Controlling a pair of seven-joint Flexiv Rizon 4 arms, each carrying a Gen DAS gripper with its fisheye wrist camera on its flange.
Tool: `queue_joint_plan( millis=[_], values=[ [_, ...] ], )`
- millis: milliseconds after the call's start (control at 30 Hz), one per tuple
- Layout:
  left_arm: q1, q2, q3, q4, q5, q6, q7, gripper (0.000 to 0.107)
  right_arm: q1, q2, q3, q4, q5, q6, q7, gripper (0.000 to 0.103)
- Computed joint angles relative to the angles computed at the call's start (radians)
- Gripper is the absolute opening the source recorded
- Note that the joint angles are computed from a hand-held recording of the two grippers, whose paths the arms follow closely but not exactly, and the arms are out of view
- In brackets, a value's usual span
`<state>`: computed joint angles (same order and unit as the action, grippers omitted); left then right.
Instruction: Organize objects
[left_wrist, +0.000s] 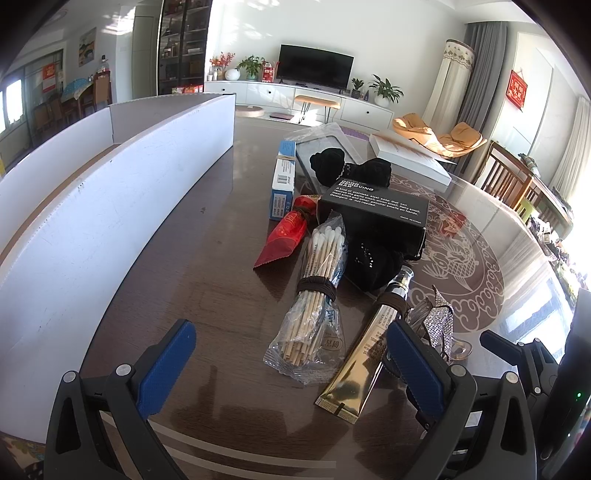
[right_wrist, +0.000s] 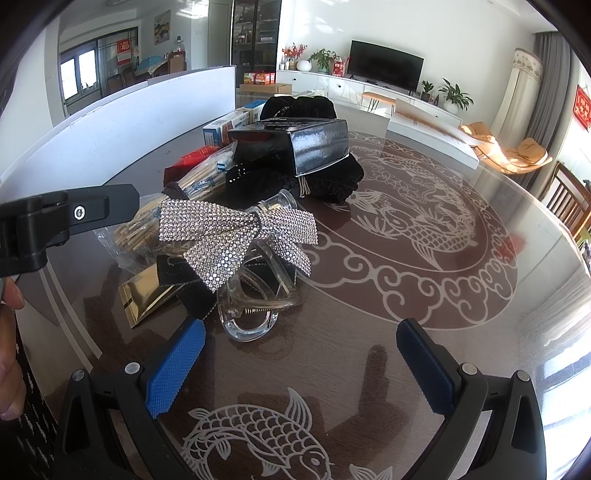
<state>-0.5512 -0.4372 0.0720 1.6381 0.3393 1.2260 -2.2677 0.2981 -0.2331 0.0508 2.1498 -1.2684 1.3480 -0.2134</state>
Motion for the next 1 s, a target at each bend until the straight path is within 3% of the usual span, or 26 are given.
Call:
queue_joint_plan(
  millis=[1000],
  values=[
    [0.003,0.002,-0.004,0.002,0.000,-0.003,0.001,0.103,0.006,0.004,0.005,0.005,0.062,-0.007,-0.036,0.103]
  ],
)
